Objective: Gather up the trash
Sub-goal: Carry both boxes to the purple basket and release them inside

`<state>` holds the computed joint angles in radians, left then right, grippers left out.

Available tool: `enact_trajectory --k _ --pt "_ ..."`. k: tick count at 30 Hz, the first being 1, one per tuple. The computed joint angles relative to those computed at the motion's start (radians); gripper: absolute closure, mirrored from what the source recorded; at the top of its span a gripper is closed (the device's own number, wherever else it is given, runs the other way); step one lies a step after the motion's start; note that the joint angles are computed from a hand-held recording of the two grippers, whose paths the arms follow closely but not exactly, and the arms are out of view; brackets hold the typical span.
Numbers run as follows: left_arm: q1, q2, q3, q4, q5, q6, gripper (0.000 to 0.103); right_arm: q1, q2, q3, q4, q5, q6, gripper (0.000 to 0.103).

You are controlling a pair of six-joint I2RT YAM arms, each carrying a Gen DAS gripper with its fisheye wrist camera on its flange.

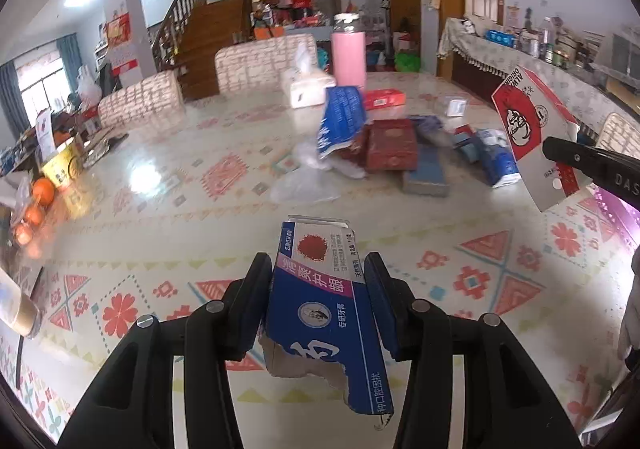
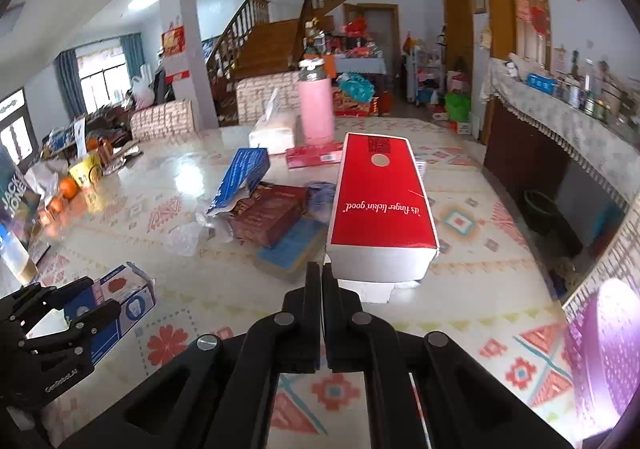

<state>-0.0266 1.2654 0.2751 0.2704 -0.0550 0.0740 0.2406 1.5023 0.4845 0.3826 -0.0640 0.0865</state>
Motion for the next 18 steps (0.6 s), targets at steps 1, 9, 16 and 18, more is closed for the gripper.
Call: enact_trajectory --k 1,9,16,18 --pt "-0.029 -0.017 -0.003 -0.008 -0.014 -0.008 0.056 -0.016 -0.031 -0.026 -0.001 -0.007 -0.001 0.101" --pt "-0.262 -0.057 0.021 -0.036 -0.128 -0.056 0.056 -0.179 -0.253 -0.179 -0.065 -0.061 -0.049 0.101" --pt "-0.459 0.074 0.131 -0.060 -0.164 -0.128 0.056 -0.453 -0.377 -0.232 -0.167 -0.196 -0.169 0.101" --pt "-0.509 0.111 0.164 -0.063 -0.180 -0.143 0.056 -0.542 -0.407 -0.237 -0.198 -0.246 -0.213 0.101"
